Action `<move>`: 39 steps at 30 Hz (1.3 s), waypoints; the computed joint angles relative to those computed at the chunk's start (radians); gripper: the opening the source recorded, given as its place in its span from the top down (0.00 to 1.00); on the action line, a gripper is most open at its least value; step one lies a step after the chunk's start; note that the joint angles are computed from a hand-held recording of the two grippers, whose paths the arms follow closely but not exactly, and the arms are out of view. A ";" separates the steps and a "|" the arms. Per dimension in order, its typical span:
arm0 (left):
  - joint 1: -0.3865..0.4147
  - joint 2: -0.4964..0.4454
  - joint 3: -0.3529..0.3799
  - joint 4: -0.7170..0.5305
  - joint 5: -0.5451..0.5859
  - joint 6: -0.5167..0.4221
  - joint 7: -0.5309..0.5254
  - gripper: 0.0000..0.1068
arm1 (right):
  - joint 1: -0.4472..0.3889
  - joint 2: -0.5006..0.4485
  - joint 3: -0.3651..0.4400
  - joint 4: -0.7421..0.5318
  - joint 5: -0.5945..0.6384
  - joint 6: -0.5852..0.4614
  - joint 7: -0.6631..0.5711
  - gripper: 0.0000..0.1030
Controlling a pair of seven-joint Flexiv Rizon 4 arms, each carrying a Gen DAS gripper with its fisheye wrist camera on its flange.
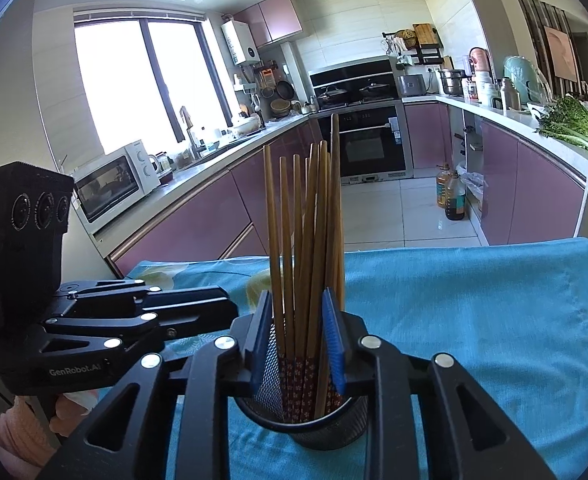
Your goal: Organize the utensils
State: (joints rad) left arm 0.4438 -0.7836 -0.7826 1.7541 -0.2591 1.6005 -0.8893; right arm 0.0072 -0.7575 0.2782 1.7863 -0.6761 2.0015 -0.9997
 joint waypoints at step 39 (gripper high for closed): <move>-0.235 0.189 0.575 0.400 0.184 0.867 -0.564 0.09 | 0.518 0.093 -0.294 0.196 0.848 0.376 -0.565 0.06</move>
State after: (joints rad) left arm 0.2087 -0.5942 -0.2076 2.1536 -0.0754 2.4676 -1.4537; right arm 0.5249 -0.6640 -0.0159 1.9819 0.1719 2.3771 -1.5644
